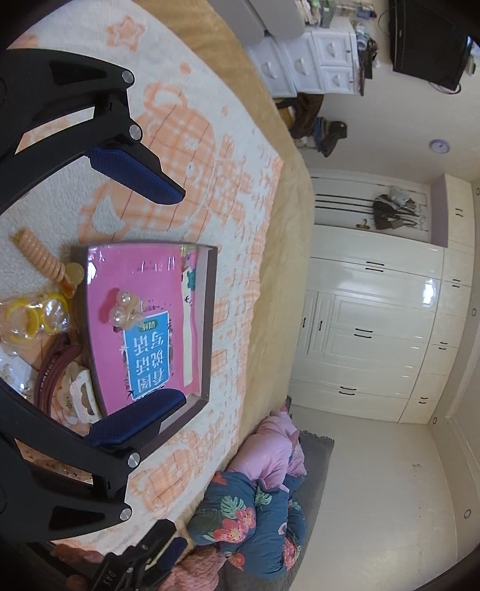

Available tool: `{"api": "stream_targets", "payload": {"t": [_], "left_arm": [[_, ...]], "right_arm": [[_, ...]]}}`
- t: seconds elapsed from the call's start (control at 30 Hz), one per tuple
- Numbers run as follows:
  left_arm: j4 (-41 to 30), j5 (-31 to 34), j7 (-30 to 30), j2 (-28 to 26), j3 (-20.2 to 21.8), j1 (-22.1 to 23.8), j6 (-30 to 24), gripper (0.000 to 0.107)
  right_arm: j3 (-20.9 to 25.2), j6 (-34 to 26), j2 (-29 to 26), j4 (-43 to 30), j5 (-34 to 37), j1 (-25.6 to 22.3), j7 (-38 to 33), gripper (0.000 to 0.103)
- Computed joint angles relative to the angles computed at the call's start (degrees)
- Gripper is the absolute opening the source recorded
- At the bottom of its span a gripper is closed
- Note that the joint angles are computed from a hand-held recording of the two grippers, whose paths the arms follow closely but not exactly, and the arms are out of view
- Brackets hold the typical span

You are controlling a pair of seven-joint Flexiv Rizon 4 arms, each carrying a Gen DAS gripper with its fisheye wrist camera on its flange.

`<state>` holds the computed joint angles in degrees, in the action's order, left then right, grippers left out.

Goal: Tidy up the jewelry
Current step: 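Withdraw both tools from the box back toward the remaining jewelry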

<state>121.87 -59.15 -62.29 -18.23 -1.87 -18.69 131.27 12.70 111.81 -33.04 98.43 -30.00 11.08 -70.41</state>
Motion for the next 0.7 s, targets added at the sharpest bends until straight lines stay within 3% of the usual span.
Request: {"api": "stream_targets", "payload": {"t": [0.7], "left_arm": [[6.7, -4.7, 1.4, 2.8, -1.9, -3.2, 1.9, 0.092]], "right_arm": [[1.1, 3.2, 3.6, 8.9, -5.7, -3.3, 0.3, 0.096]]}}
